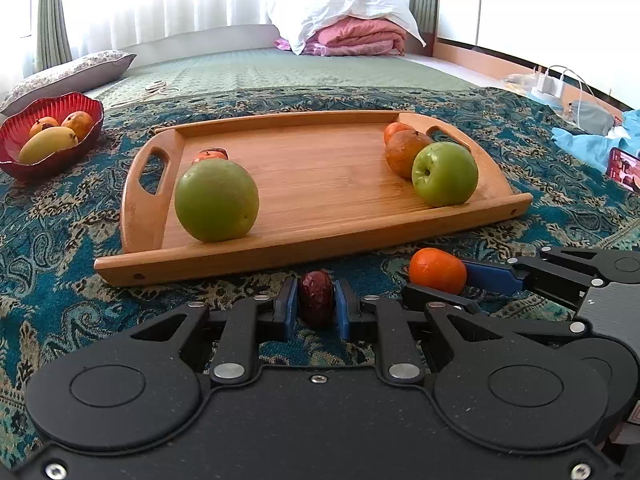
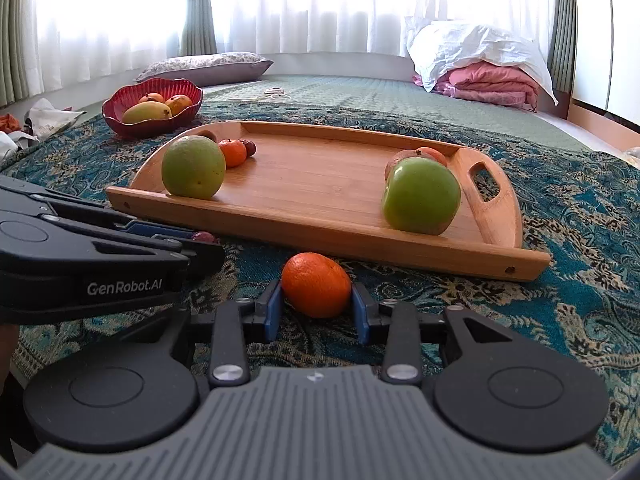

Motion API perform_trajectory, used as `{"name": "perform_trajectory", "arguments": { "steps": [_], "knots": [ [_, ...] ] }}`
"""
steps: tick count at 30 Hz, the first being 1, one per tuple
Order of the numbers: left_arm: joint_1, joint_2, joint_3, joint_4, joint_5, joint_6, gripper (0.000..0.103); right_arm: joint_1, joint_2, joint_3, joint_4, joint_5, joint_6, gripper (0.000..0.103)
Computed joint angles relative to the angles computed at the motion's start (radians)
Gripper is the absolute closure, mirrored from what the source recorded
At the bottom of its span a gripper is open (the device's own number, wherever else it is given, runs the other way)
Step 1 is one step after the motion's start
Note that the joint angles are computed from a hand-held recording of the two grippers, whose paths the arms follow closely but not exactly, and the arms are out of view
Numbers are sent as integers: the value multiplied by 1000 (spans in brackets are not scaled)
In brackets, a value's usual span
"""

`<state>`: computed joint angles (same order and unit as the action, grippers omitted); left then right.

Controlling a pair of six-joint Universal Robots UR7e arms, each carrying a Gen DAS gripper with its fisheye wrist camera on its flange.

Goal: Organize fruits
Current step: 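Carry the held date and orange over the tray and lower them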

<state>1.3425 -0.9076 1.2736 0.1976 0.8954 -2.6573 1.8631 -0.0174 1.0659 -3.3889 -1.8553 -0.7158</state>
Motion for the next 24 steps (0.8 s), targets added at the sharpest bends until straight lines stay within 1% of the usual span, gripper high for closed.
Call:
{"name": "perform_trajectory", "arguments": {
  "steps": [3,7,14,19,24],
  "knots": [
    [1,-6,12,-21,-3,-2,84,2,8,-11,-3,-4,1,62],
    [-2,-17,37,-64,-12,27,84,5,12,-12,-18,-8,-6,63],
    [-10,-49,84,-144,-12,66,84,8,5,1,-54,15,12,63],
    [-16,-60,88,-169,-8,66,84,13,1,-7,-70,31,28,63],
    [-20,-56,64,-184,-6,64,84,18,8,-37,-70,36,35,63]
  ]
}}
